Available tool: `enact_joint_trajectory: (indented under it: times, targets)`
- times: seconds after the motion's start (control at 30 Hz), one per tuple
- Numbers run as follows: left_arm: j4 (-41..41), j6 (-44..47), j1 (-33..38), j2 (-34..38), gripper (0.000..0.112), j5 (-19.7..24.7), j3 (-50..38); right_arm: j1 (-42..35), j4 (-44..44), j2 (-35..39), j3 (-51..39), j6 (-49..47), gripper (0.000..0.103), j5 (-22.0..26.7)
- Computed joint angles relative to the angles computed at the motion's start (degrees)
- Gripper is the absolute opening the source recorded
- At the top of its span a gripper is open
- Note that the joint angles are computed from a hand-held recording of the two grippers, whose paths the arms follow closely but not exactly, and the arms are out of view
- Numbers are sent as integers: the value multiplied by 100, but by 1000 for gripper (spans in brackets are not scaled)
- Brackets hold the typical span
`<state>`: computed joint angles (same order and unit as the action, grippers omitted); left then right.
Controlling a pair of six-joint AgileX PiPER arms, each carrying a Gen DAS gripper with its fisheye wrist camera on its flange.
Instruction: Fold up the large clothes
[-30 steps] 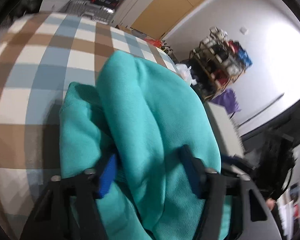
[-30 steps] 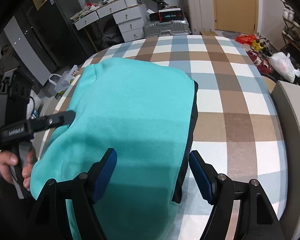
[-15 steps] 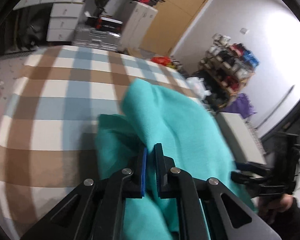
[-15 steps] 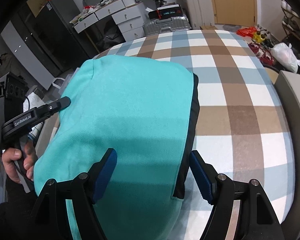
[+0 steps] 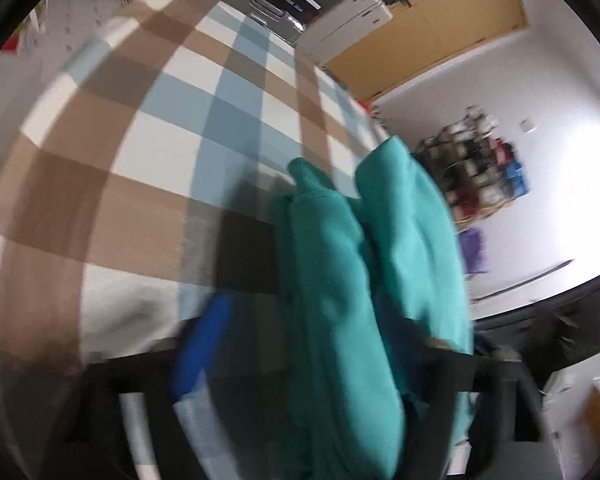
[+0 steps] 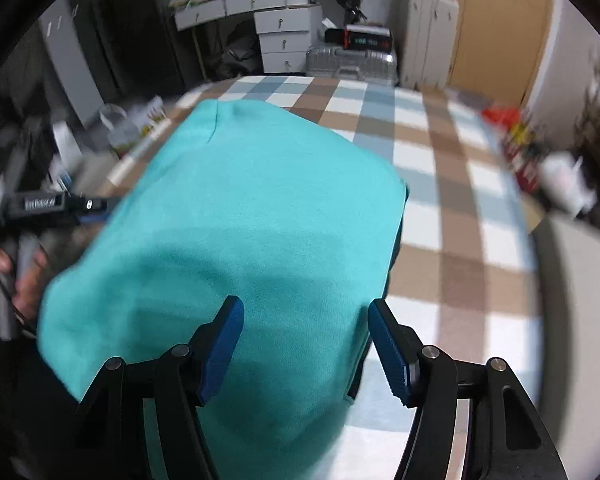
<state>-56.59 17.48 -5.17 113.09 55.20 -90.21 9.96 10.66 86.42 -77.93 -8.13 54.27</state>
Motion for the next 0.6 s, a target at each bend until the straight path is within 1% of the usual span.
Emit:
enact_joint_trajectory:
  times: [0.07,0.13,0.17,0.2,0.23,0.27,0.3,0.33,0.37,0.4,0.47,0.53,0.6]
  targets:
    - [-93,27,-23,-13,82,109,-23,-612,1104,55,133,-592,69,51]
    - [-36,-44,-171,91,82,264,-214,-1028,1908,91,288,-1056,72,83]
    - [103,-175,-290,224,82,434,-440,-1206,2235,154,347,-1239,73,128]
    - [184,-230,-369,307,82,550,-585,-1296,2394,223,366,-1298,73,155]
    - [136,-187,-451,441,82,775,-781,-1400,2569,333,377,-1379,74,205]
    - [32,-147,-507,559,82,955,-928,-1524,2849,438,398,-1554,80,280]
    - [-47,-152,-560,664,82,1074,-1046,-1622,3064,522,407,-1697,82,332]
    - [17,-264,-625,747,87,1128,-1187,-1751,3370,637,431,-1909,83,430]
    - [285,-444,-739,776,96,1037,-1290,-1857,3630,768,430,-2062,85,564]
    - [579,-664,-843,869,99,1025,-1468,-1927,3806,879,418,-2156,89,685]
    - [752,-908,-936,1137,100,1214,-1787,-2055,4186,1148,417,-2398,92,912]
    - [719,-1020,-981,1263,101,1286,-1892,-2143,4467,1366,406,-2590,92,1103]
    - [878,-1017,-1053,1179,95,1186,-1908,-2174,4603,1399,454,-2778,91,1128]
